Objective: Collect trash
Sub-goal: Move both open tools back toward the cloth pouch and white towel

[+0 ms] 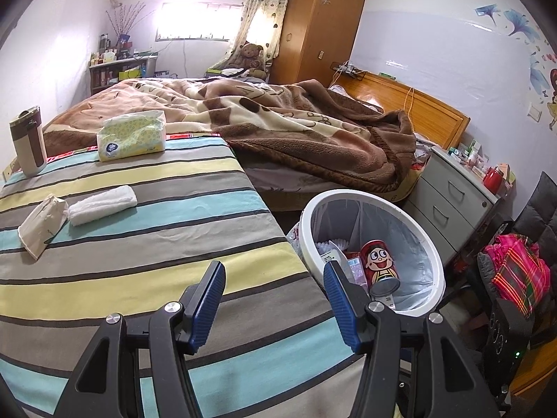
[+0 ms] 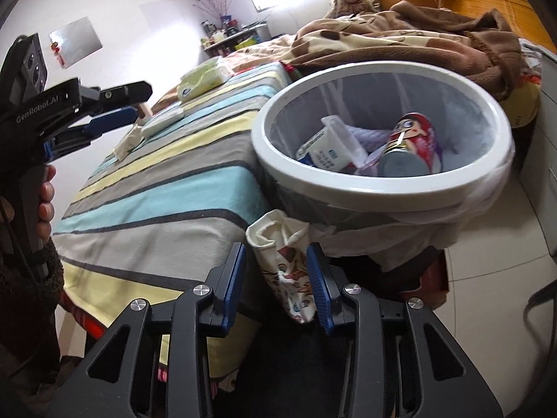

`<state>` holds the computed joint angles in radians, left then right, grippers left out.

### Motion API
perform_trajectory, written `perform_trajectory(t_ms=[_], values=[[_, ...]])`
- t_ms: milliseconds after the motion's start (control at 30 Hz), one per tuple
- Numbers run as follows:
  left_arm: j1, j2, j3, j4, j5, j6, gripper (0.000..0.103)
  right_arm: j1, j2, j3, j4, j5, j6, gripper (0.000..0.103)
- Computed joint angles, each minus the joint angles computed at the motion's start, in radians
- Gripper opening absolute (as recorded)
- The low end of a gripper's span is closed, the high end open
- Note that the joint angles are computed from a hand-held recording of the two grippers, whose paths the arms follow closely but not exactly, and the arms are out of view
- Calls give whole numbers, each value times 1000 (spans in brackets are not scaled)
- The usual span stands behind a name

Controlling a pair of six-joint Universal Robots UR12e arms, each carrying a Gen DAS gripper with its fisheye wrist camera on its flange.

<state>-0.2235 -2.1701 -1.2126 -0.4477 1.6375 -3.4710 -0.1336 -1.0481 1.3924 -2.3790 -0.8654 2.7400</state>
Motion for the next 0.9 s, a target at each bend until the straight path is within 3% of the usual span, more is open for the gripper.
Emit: perform_trajectory(t_ms=[67,433,600,767,900], values=[[1,3,-4,-2,0,-2,58,1,3,-5,11,0,-8,13],[8,10,-10,-1,7,-10,58,-14,-32,15,-33,70,-64,8],[13,16,-15,8,11,-5,58,-22,-37,2,-115,125,-14,8],[21,22,-19,7,20,-11,58,-7,3,-60,-204,50,78,8],[28,24,-22,5,29,-17,58,13,39,-114,-201,-54,119,8]])
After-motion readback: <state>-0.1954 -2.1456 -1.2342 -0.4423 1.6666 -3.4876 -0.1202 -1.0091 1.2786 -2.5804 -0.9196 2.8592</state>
